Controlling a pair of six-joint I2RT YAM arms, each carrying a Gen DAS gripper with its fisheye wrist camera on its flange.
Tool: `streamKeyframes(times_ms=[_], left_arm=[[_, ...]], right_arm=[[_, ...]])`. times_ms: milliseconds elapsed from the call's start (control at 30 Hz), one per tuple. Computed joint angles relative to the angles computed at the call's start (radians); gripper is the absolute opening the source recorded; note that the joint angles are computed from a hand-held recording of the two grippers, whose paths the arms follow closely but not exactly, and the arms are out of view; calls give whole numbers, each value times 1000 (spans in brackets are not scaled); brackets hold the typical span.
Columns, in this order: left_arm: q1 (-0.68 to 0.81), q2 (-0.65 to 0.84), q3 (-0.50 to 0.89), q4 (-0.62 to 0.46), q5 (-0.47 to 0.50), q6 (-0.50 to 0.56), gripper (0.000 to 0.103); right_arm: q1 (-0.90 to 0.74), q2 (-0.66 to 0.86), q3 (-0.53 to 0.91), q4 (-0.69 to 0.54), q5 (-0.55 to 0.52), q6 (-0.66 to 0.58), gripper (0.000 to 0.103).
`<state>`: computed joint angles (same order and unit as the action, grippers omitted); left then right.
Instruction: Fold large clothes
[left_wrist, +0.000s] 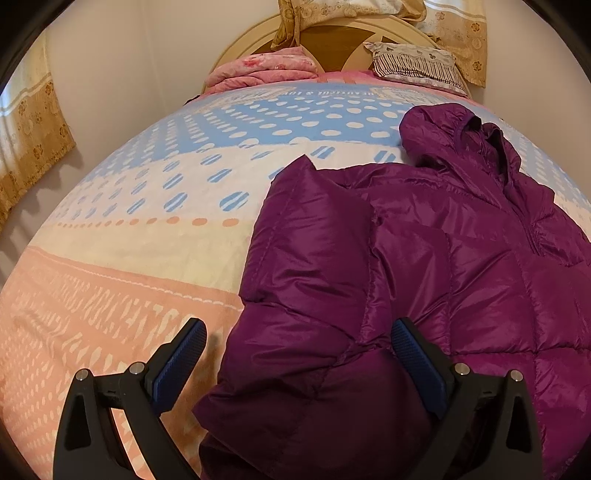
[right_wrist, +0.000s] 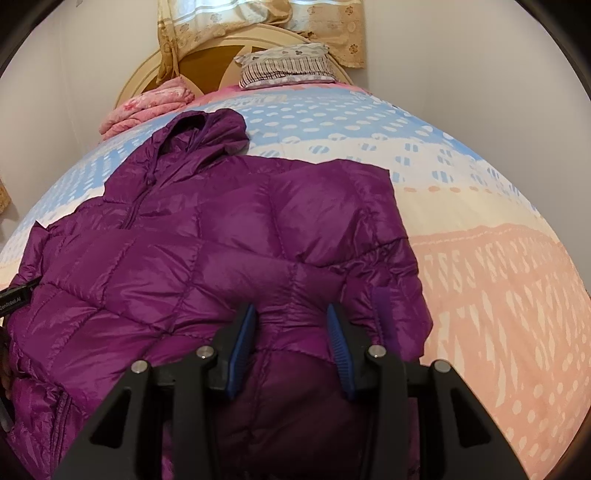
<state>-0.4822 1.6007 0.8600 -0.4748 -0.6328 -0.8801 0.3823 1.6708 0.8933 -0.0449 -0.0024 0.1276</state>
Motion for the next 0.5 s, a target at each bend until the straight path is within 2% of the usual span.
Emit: streamKeyframes(times_ms=[500], left_arm=[[-8,-29,-25,-3,7,-9,102]], right_arm=[[11,-9,-8,-10,16,3,44]])
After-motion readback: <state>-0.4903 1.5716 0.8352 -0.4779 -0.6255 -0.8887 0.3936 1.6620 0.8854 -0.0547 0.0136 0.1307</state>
